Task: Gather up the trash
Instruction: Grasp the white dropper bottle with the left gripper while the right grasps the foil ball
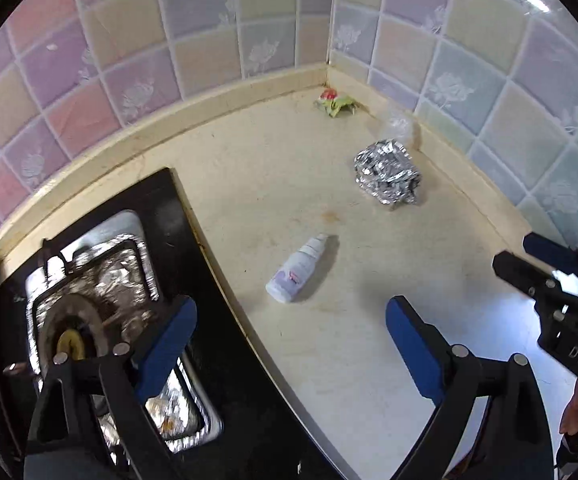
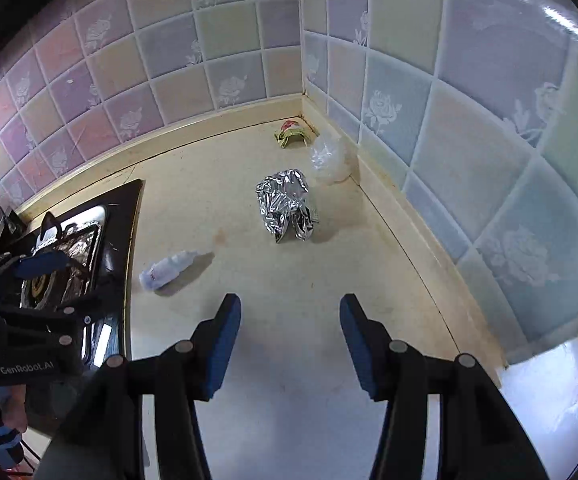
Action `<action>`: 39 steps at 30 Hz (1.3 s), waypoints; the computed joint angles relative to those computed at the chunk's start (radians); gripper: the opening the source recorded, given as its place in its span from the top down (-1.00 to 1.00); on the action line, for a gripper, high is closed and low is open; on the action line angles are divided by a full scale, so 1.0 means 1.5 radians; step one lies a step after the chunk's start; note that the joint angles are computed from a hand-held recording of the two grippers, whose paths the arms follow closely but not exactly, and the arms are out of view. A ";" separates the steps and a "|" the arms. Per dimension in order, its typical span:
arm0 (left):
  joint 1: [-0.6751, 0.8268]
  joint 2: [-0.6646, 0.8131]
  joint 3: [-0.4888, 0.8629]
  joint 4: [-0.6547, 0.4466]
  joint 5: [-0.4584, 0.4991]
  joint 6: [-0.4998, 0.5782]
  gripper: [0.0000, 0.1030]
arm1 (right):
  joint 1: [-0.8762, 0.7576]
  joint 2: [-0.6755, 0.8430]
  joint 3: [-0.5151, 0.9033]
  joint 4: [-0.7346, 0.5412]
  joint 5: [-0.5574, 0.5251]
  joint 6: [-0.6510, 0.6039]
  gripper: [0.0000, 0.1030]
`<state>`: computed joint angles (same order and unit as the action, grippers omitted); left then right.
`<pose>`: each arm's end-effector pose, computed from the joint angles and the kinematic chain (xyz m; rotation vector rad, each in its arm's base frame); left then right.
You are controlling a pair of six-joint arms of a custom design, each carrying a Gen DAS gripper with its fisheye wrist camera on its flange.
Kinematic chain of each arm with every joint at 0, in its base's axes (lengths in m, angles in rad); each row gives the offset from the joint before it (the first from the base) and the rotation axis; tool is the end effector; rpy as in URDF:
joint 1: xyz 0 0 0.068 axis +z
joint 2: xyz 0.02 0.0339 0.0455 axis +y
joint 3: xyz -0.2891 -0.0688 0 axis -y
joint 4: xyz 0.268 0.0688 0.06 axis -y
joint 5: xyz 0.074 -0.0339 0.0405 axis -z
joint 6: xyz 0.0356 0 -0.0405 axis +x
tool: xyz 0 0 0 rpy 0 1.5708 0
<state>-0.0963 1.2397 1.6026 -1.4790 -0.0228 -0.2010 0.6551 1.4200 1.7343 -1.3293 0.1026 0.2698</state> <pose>0.2025 -0.0187 0.4397 -0.1477 2.6839 -0.0618 0.2168 0.1620 0.4463 -0.4590 2.5511 0.2108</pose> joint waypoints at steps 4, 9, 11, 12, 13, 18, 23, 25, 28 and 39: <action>0.037 0.040 -0.064 0.049 0.043 0.033 -0.44 | -0.025 0.056 0.002 0.040 -0.020 -0.002 -0.01; 0.048 0.075 -0.103 0.092 0.070 0.050 -0.31 | -0.047 0.110 0.013 0.072 -0.044 -0.010 -0.01; 0.049 0.085 -0.110 0.101 0.077 0.055 -0.19 | -0.056 0.137 0.027 0.079 -0.058 -0.010 -0.01; 0.049 0.092 -0.113 0.105 0.085 0.056 -0.06 | -0.059 0.151 0.034 0.084 -0.063 -0.011 -0.01; 0.051 0.096 -0.116 0.108 0.093 0.057 0.08 | -0.060 0.163 0.042 0.085 -0.065 -0.012 -0.01; 0.075 0.109 -0.124 0.134 0.123 0.070 0.54 | -0.061 0.239 0.098 0.085 -0.067 -0.011 -0.01; 0.096 0.115 -0.126 0.143 0.145 0.069 0.56 | -0.054 0.293 0.149 0.087 -0.052 -0.018 -0.02; 0.101 0.111 -0.129 0.146 0.153 0.068 0.56 | -0.052 0.309 0.165 0.088 -0.046 -0.021 -0.05; 0.100 0.109 -0.127 0.144 0.158 0.063 0.56 | -0.053 0.325 0.180 0.087 -0.050 -0.029 -0.06; 0.127 0.087 -0.115 0.137 0.187 0.056 0.56 | -0.066 0.310 0.165 0.117 -0.074 -0.084 -0.49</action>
<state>0.0940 1.3702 1.4300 -1.2737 0.2579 -0.1168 0.5558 1.8850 1.9821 -1.1530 -0.0091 0.1434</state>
